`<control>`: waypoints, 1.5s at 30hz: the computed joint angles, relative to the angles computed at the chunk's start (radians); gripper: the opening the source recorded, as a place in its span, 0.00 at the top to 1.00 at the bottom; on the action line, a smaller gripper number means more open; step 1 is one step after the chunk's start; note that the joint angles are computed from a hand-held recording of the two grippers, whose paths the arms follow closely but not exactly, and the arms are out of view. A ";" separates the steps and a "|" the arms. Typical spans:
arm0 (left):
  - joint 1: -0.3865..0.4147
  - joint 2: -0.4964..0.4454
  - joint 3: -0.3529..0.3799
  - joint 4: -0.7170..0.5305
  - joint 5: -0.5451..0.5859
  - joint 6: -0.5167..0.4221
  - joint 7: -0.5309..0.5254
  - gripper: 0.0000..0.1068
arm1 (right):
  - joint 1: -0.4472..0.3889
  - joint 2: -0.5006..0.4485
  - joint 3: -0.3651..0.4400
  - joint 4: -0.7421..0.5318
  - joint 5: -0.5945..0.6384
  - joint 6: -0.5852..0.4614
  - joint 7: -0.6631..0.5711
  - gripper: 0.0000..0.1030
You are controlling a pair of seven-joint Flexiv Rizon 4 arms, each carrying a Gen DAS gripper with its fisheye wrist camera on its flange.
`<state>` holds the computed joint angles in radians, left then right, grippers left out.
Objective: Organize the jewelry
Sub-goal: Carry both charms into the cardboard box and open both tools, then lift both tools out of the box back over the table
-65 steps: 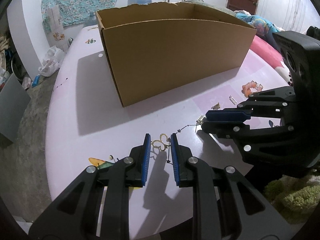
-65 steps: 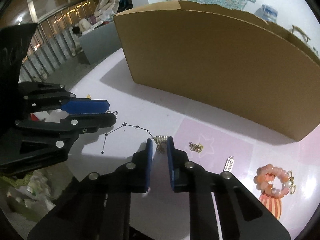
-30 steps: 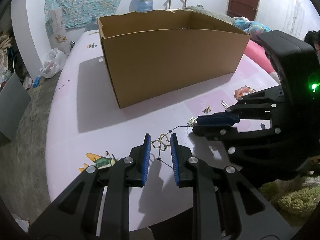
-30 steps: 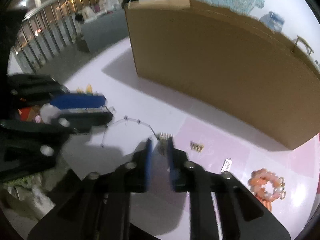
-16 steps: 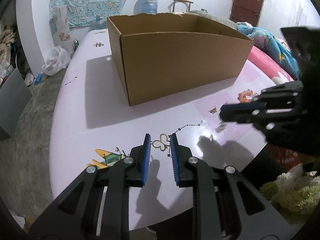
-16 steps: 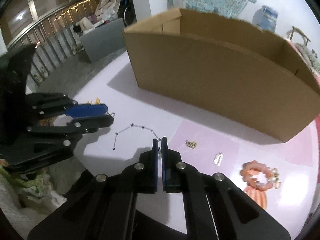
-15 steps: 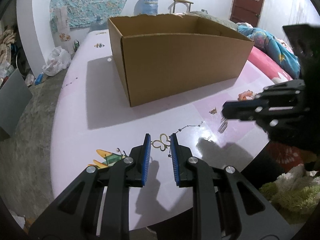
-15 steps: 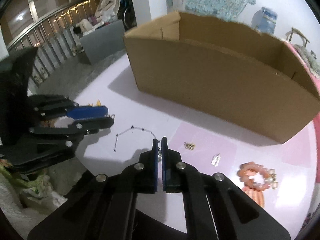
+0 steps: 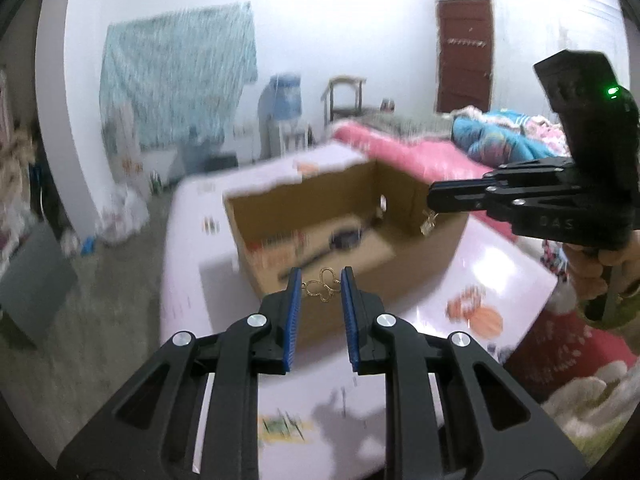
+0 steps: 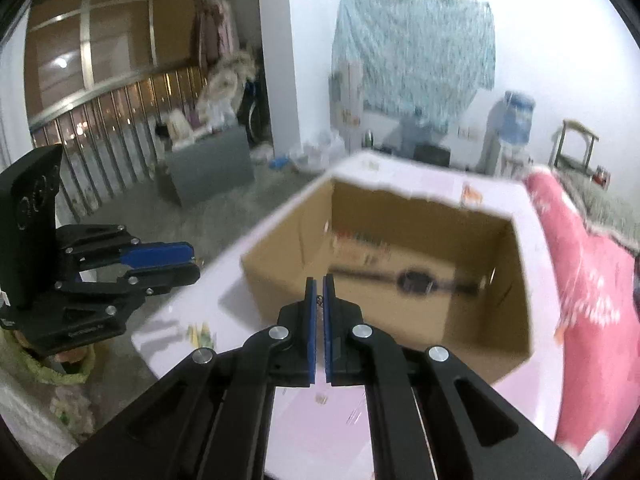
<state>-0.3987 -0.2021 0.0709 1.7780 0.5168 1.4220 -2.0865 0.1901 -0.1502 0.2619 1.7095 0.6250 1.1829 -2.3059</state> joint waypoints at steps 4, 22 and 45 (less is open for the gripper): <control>0.071 -0.073 -0.084 -0.076 -0.157 0.011 0.194 0.82 | -0.022 -0.065 -0.011 -0.127 0.019 -0.069 -0.006 0.97; 0.052 -0.418 -0.069 -0.466 -0.499 -0.481 0.366 0.81 | -0.024 -0.416 -0.044 -0.430 -0.333 -0.401 0.397 0.96; -0.030 -0.180 0.023 -0.270 -0.193 -0.390 0.043 0.20 | -0.078 -0.211 0.032 -0.190 -0.249 -0.102 0.346 0.30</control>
